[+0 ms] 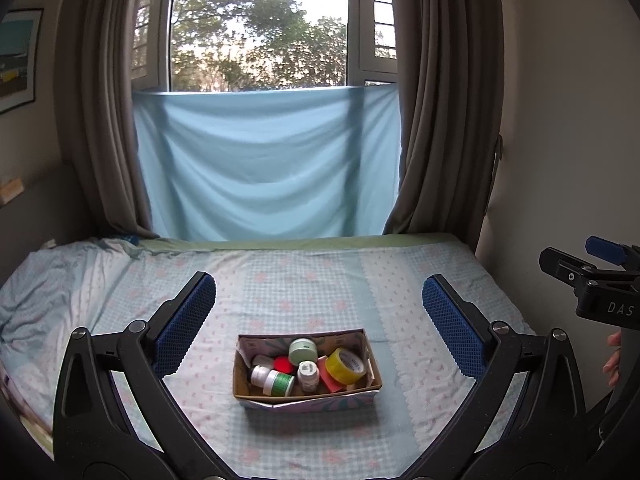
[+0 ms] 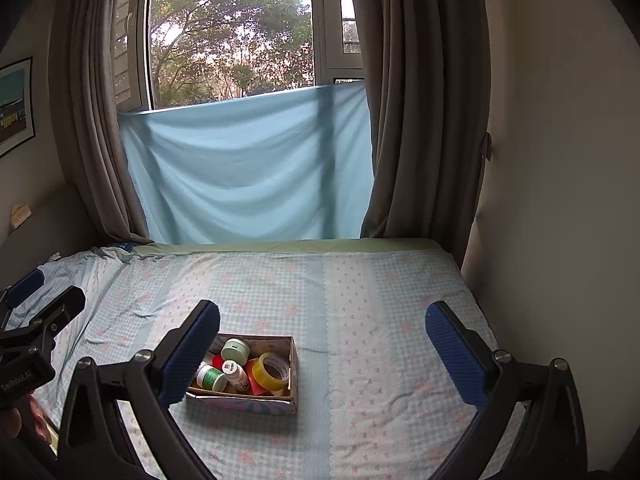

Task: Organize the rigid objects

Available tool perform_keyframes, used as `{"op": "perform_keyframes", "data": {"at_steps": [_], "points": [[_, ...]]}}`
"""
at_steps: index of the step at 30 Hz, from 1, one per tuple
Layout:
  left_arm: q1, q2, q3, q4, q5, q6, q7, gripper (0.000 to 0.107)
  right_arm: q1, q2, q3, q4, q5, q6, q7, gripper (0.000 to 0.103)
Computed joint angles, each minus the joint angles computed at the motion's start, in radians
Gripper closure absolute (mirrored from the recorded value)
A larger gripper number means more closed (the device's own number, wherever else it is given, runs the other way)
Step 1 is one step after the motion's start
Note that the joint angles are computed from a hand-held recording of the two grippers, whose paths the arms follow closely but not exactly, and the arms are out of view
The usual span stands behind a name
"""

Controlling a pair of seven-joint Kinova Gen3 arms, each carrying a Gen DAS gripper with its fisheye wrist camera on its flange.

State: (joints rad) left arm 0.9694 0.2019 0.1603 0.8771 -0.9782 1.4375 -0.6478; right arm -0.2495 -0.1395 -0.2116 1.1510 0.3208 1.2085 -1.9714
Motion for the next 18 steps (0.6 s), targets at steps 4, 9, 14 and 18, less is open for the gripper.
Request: {"op": "perform_keyframes", "data": {"at_steps": [4, 9, 14, 18], "points": [[-0.001, 0.000, 0.000, 0.002, -0.002, -0.010, -0.006, 0.005, 0.000, 0.001, -0.001, 0.000, 0.005, 0.001, -0.003, 0.000], [-0.018, -0.007, 0.005, 0.011, 0.022, -0.039, -0.024, 0.005, 0.000, 0.000, 0.000, 0.003, 0.003, -0.003, -0.005, 0.000], [-0.026, -0.037, 0.017, 0.070, 0.003, -0.092, 0.025, 0.005, -0.001, 0.002, -0.001, 0.001, 0.004, 0.000, -0.007, 0.000], [-0.029, -0.029, 0.034, 0.066, -0.026, -0.076, 0.033, 0.005, -0.003, 0.007, 0.002, -0.006, 0.001, 0.002, -0.003, 0.000]]}}
